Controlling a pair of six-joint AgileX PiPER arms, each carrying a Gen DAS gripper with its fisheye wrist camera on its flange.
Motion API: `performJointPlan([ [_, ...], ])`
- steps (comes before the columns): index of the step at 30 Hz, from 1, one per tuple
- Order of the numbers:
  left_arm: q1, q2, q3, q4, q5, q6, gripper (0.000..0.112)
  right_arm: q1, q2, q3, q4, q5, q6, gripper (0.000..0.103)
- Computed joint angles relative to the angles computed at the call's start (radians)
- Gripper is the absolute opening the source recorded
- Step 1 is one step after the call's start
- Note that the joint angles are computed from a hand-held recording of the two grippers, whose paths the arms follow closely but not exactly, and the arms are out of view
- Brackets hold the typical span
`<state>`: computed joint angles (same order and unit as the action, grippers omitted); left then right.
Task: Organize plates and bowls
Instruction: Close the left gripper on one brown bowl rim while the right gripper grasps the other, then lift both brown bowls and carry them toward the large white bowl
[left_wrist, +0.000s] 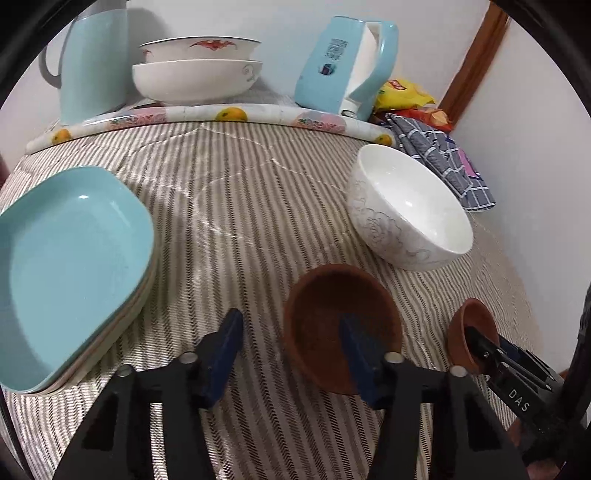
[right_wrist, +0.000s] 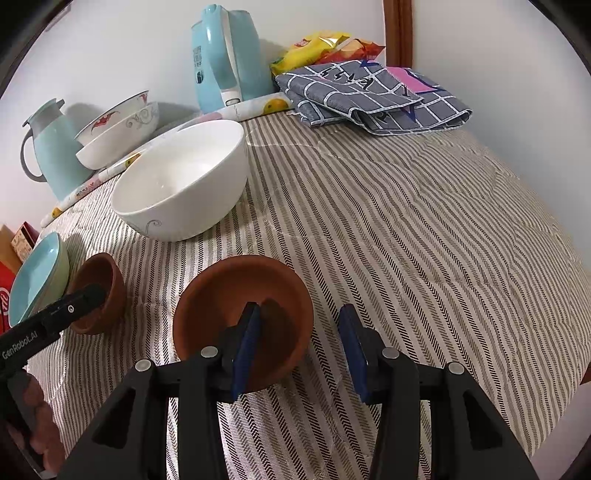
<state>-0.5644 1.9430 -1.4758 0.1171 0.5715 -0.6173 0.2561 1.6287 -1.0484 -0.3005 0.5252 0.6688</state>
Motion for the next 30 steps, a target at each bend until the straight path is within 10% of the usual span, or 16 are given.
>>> performJointPlan([
  [7, 0.033, 0.002, -0.028, -0.099, 0.068, 0.093, 0.010, -0.006, 0.007, -0.024, 0.064, 0.022, -0.059, 0.032],
  [15, 0.027, -0.027, -0.013, -0.111, 0.049, 0.105, 0.008, 0.007, 0.006, -0.050, 0.052, 0.057, -0.040, 0.012],
  [30, 0.032, -0.049, 0.000, -0.127, 0.063, 0.106, 0.008, 0.038, -0.026, -0.038, -0.004, 0.039, -0.002, 0.009],
])
